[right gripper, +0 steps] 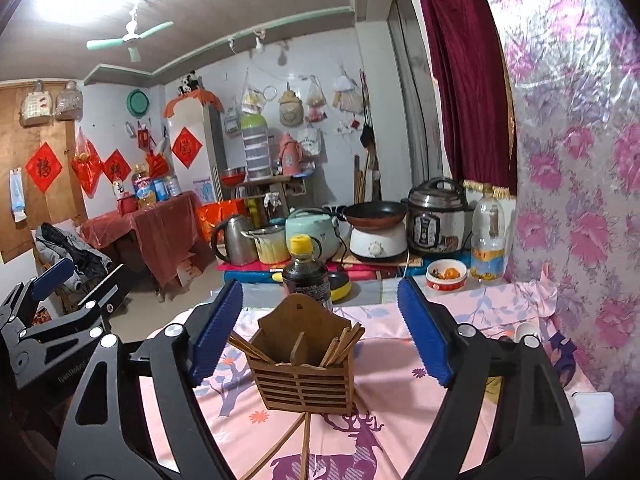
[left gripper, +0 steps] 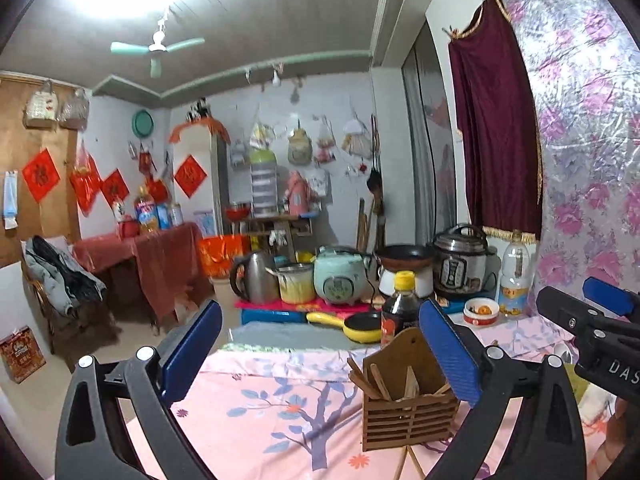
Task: Organize utensils
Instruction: 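Withdraw both tools from the holder back over the remaining chopsticks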
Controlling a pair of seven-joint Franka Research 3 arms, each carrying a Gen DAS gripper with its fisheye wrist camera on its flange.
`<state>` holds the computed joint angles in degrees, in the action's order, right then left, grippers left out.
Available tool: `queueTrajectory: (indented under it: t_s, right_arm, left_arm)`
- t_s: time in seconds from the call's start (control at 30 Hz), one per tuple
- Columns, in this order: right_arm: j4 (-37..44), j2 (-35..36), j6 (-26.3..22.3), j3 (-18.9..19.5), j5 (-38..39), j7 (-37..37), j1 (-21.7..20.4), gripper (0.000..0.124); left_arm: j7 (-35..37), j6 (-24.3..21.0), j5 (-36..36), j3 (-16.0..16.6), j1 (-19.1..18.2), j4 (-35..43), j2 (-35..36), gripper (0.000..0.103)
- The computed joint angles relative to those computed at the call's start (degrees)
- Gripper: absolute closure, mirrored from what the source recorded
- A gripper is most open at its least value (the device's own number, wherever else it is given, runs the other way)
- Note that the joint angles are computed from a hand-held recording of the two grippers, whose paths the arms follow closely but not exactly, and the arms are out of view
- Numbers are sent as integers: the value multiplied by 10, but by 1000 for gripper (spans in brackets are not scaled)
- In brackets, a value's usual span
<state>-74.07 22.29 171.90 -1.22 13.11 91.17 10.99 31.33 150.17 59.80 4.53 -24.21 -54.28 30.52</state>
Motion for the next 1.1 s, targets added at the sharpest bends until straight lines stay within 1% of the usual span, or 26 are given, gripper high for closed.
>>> queueTrajectory:
  t_s: [0.03,0.13,0.23,0.3,0.37,0.4,0.47,0.53,0.57,0.6,0.67,0.7,0.73,0.77,0.8,0.83,0.9,0.97,1.03,1.1]
  right_arm:
    - [-15,-10,10,0,0,-2,1,43]
    - [-59,-42,35,9,12,-15,-5,41]
    - [-97,-69,57,3,16,-11,0,40]
    - [-123,-87,70,-3,16,-3,4,39]
    - [-139,-99,73,12,31,-16,-8,39]
    - [-147,-103,73,22,42,-26,-14,39]
    - [-159,-107,69,21,43,-27,-10,39]
    - [-187,-113,77,40,58,-60,-20,38]
    - [-216,-117,98,29,60,-68,-7,36]
    - [-238,-117,105,-2,25,-38,18,35]
    - [-254,-107,67,-60,-43,-2,66,34]
    - [-256,-101,50,-96,-86,31,94,34]
    - [-255,-94,27,-123,-151,79,113,34]
    - [-242,-82,-10,-130,-181,91,119,34]
    - [-229,-73,-40,-117,-171,72,111,34]
    - [-220,-68,-58,-84,-145,43,86,34]
    - [-218,-68,-67,-40,-114,7,52,34]
    - [-225,-73,-63,-23,-112,-9,41,34]
    - [-233,-77,-55,-21,-125,-11,42,34]
    - [-231,-77,-66,-9,-113,-26,33,34]
  left_arm:
    - [-20,7,14,6,-7,-21,-14,6]
    - [-56,14,50,8,-14,-59,-41,6]
    - [-80,8,83,0,-13,-92,-63,6]
    - [-119,4,122,-2,-15,-139,-89,6]
    - [-140,-7,148,-8,-11,-168,-101,6]
    - [-137,-16,151,-15,-7,-182,-105,6]
    - [-129,-31,147,-30,4,-211,-113,6]
    - [-114,-55,133,-46,16,-226,-113,6]
    - [-103,-67,126,-52,21,-229,-110,6]
    - [-96,-76,121,-56,24,-231,-107,6]
    - [-75,-98,107,-63,28,-226,-96,6]
    - [-65,-105,96,-65,30,-219,-89,6]
    - [-55,-109,82,-67,32,-212,-81,6]
    - [-51,-107,73,-67,35,-214,-80,6]
    - [-38,-106,58,-70,38,-212,-76,6]
    - [-32,-106,51,-69,38,-211,-73,6]
    - [-26,-108,50,-65,33,-211,-70,6]
    - [-28,-106,58,-60,29,-214,-70,6]
    - [-26,-104,63,-58,26,-214,-69,6]
    - [-21,-111,62,-58,22,-203,-63,6]
